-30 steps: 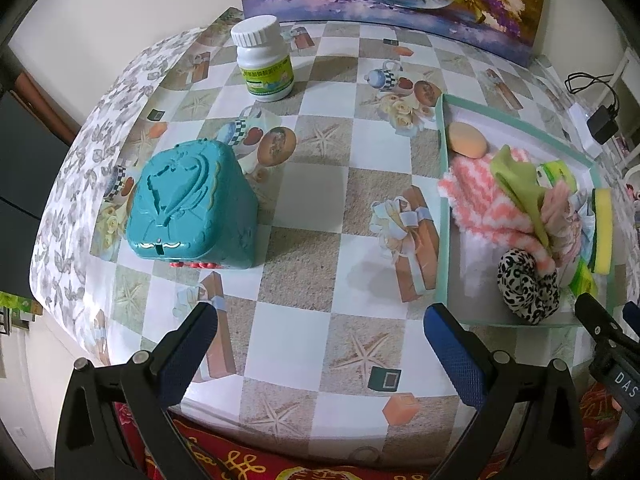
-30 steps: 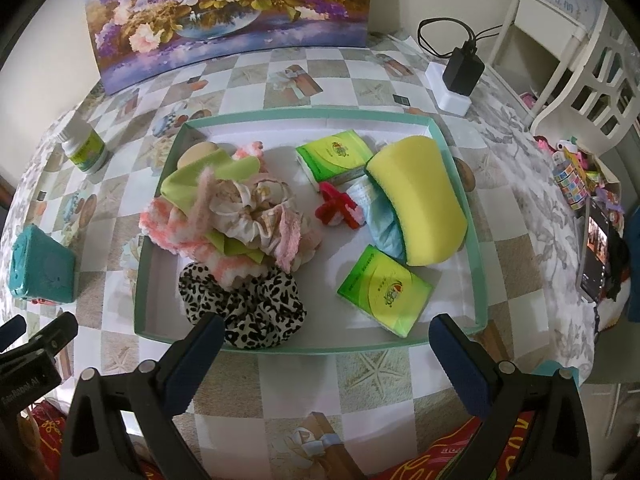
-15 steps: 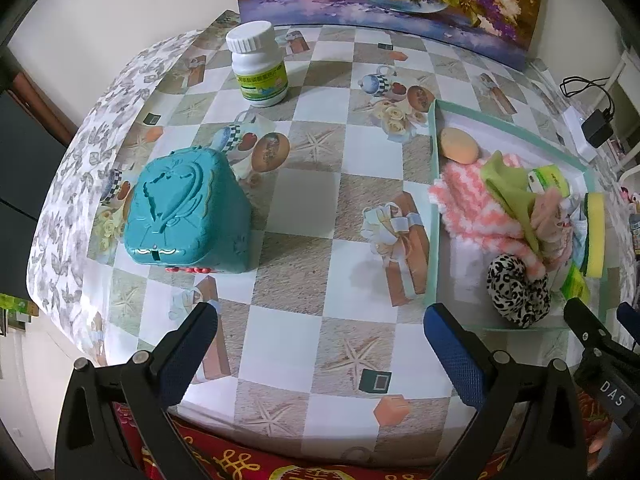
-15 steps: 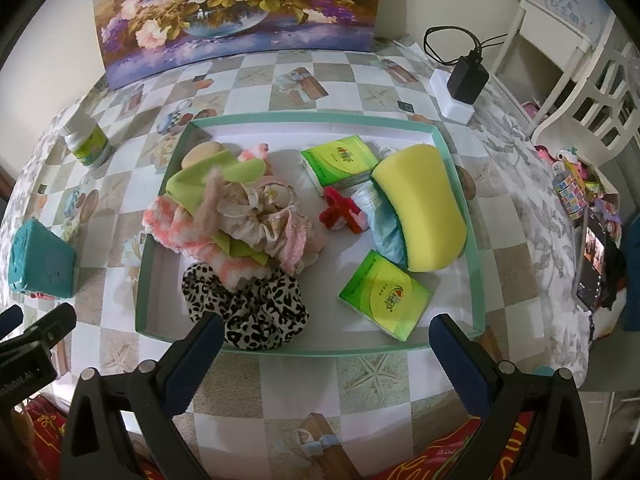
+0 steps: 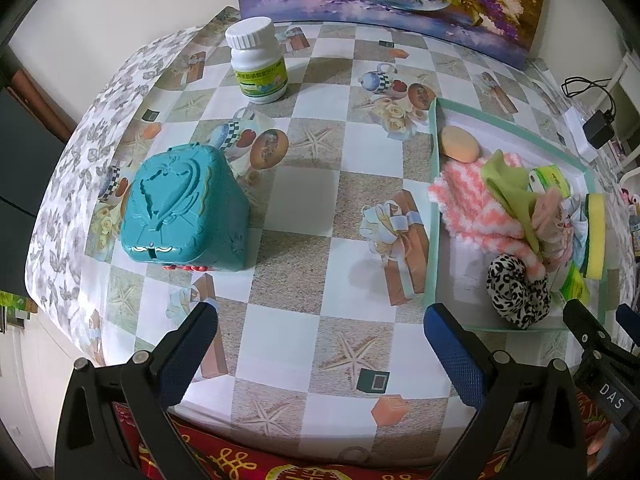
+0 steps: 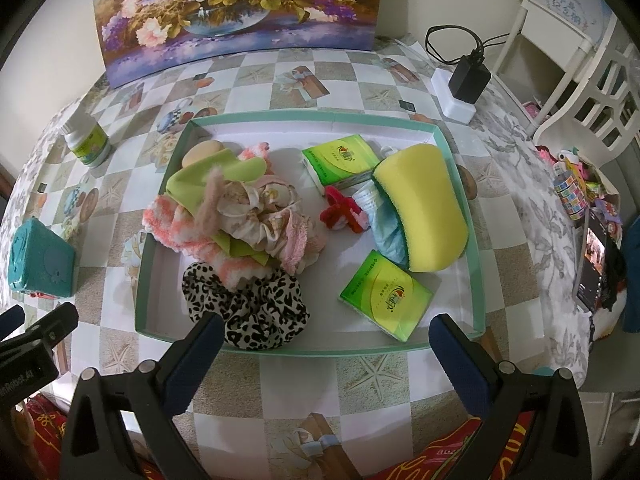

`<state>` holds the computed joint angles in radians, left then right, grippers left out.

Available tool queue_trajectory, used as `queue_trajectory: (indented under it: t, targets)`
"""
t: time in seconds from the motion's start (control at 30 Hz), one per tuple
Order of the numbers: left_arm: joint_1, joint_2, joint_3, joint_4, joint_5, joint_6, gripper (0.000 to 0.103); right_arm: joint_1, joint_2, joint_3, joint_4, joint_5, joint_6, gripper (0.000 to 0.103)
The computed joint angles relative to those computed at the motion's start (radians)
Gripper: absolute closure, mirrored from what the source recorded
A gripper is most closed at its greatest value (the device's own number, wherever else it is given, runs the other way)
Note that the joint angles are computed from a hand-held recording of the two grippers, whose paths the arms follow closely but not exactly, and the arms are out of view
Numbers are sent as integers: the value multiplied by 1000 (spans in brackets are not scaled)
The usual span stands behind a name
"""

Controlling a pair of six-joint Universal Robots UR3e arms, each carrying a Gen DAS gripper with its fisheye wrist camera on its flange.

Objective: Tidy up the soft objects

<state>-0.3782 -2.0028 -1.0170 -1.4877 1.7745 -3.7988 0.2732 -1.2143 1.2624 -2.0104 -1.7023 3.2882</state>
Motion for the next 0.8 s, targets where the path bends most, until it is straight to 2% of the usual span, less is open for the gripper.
queue_trajectory:
  t: [0.8]
  targets:
    - [19, 14, -25, 4, -17, -19, 0, -4, 4, -7, 8, 2, -3, 0]
